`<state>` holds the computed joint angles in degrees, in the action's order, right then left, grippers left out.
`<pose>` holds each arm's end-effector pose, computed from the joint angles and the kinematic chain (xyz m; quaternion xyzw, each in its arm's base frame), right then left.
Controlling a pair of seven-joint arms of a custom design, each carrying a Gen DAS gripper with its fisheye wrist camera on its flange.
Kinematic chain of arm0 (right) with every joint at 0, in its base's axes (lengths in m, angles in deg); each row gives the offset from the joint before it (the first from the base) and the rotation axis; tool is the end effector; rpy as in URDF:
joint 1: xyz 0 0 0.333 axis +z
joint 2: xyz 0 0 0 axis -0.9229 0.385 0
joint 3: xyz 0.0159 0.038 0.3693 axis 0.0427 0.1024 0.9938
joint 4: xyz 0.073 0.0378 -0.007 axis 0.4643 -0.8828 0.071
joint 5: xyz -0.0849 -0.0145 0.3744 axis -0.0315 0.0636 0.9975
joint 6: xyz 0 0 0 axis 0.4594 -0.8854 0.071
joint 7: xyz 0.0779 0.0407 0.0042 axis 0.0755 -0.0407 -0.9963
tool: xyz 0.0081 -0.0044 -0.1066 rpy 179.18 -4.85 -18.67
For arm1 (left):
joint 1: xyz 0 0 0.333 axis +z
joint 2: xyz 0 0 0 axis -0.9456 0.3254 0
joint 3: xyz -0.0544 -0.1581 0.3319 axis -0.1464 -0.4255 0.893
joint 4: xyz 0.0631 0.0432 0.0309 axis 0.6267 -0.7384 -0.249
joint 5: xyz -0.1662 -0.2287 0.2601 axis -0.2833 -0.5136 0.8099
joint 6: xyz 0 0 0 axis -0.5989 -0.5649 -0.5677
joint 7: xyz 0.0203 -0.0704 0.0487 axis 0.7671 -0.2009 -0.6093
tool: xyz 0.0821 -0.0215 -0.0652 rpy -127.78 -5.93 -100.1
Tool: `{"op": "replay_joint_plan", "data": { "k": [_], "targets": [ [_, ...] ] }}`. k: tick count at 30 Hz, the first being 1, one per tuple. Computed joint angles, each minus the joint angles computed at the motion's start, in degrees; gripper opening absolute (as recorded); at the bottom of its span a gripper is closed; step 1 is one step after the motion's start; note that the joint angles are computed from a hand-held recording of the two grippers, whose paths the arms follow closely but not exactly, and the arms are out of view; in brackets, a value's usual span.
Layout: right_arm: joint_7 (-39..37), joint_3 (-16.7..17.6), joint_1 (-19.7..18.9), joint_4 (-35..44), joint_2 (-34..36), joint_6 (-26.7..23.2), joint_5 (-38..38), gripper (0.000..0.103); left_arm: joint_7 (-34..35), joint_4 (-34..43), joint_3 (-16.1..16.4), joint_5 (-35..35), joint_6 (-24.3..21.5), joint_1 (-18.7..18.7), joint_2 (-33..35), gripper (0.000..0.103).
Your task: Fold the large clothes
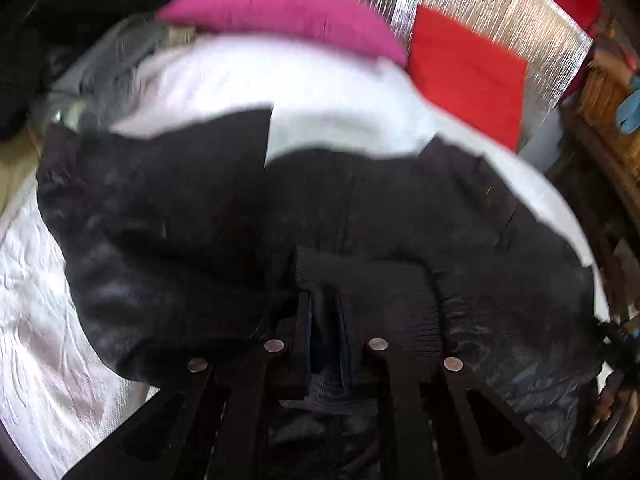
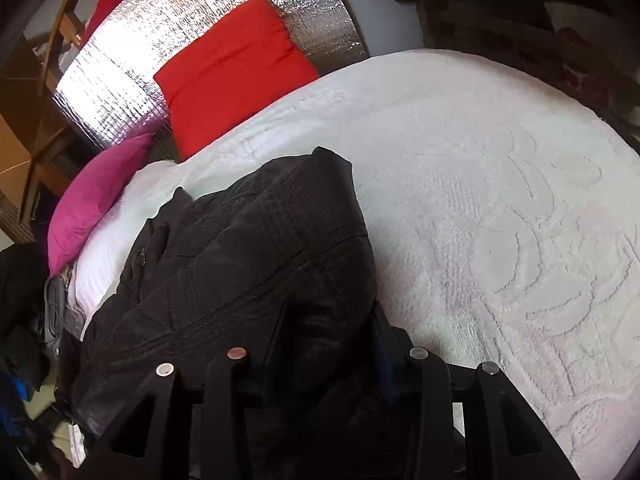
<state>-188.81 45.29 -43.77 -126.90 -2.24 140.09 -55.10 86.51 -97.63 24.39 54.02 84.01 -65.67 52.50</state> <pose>0.4999 0.2822 0.4636 -0.2612 0.8984 -0.2033 0.2886 0.7360 -0.0303 0.5036 -0.5457 0.7855 -0.2845 0.0653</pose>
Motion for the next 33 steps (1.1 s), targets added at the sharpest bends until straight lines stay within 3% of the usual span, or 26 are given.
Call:
{"op": "replay_joint_plan", "data": {
  "k": [1, 3, 5, 7, 9, 11, 13, 15, 16, 17, 20, 25, 27, 28, 32, 33],
  "targets": [
    [-0.13, 0.06, 0.05, -0.04, -0.21, -0.31, 0.44, 0.051, -0.15, 0.28, 0.04, 0.01, -0.8, 0.16, 0.07, 0.013],
    [-0.79, 0.31, 0.23, 0.05, -0.78, -1.56, 1.45, 0.052, 0.03, 1.25, -0.33, -1.58, -2.8, 1.37, -0.22, 0.019],
    [-0.69, 0.94, 0.95, 0.86, -1.79, -5.43, 0.21, 0.055, 2.92, 1.77, -1.61, -6.22, -4.38, 4.01, -1.16, 0.037],
    [1.06, 2.19, 2.21, 2.15, -2.81, -12.11, -2.87, 0.067, 6.27, 1.7, -2.27, -12.07, -4.69, 6.9, -2.47, 0.082],
    [4.85, 3.82, 3.83, 3.19, -3.57, -18.5, -8.08, 0.076, 9.0, 0.15, -1.9, -17.69, -0.34, 8.83, -4.09, 0.088],
    [5.94, 4.52, 4.53, 3.81, -3.68, -18.87, -11.81, 0.076, 7.42, 1.36, -0.09, -19.19, 3.34, 9.41, -3.21, 0.089],
    [3.87, 4.76, 5.02, 6.01, -2.15, -16.47, -13.61, 0.076, 1.36, 4.46, 2.06, -16.95, 3.87, 9.51, -0.61, 0.089],
    [1.7, 4.13, 4.93, 8.36, 0.44, -8.85, -15.6, 0.074, -6.08, 9.78, 3.26, -15.84, 0.39, 10.78, 3.78, 0.089],
    [-0.03, 3.8, 4.96, 9.94, 2.12, -5.67, -15.14, 0.069, -12.21, 14.17, 1.91, -14.37, -2.53, 12.79, 7.38, 0.089],
    [-2.01, 3.5, 5.24, 11.46, 3.66, -3.9, -14.14, 0.066, -14.81, 16.57, 2.56, -15.36, -4.7, 12.87, 9.3, 0.089],
    [-12.53, 2.9, 6.6, 17.4, 9.15, -1.86, -7.97, 0.063, -21.9, 24.59, -0.64, -16.93, -10.65, 15.72, 16.17, 0.089],
    [-16.73, -0.02, 9.42, 20.42, 12.17, -1.27, -5.4, 0.063, -29.14, 35.41, -3.95, -14.56, -17.61, 15.71, 23.96, 0.087],
    [-15.14, -1.42, 10.13, 19.45, 11.81, -0.6, -5.55, 0.063, -31.05, 38.59, -5.36, -13.74, -20.81, 15.44, 26.11, 0.076],
    [-14.44, -1.7, 10.66, 18.98, 11.51, -1.14, -5.61, 0.063, -31.06, 37.86, -5.64, -13.78, -20.13, 15.22, 25.7, 0.064],
    [-13.19, -2.43, 10.42, 17.95, 10.83, -1.06, -4.7, 0.063, -32.32, 40.6, -6.92, -14.09, -20.68, 14.64, 27.41, 0.042],
    [-12.86, -2.53, 10.21, 17.75, 10.7, -0.71, -4.67, 0.063, -32.71, 40.86, -6.81, -13.76, -20.25, 14.46, 27.6, 0.028]
  ]
}}
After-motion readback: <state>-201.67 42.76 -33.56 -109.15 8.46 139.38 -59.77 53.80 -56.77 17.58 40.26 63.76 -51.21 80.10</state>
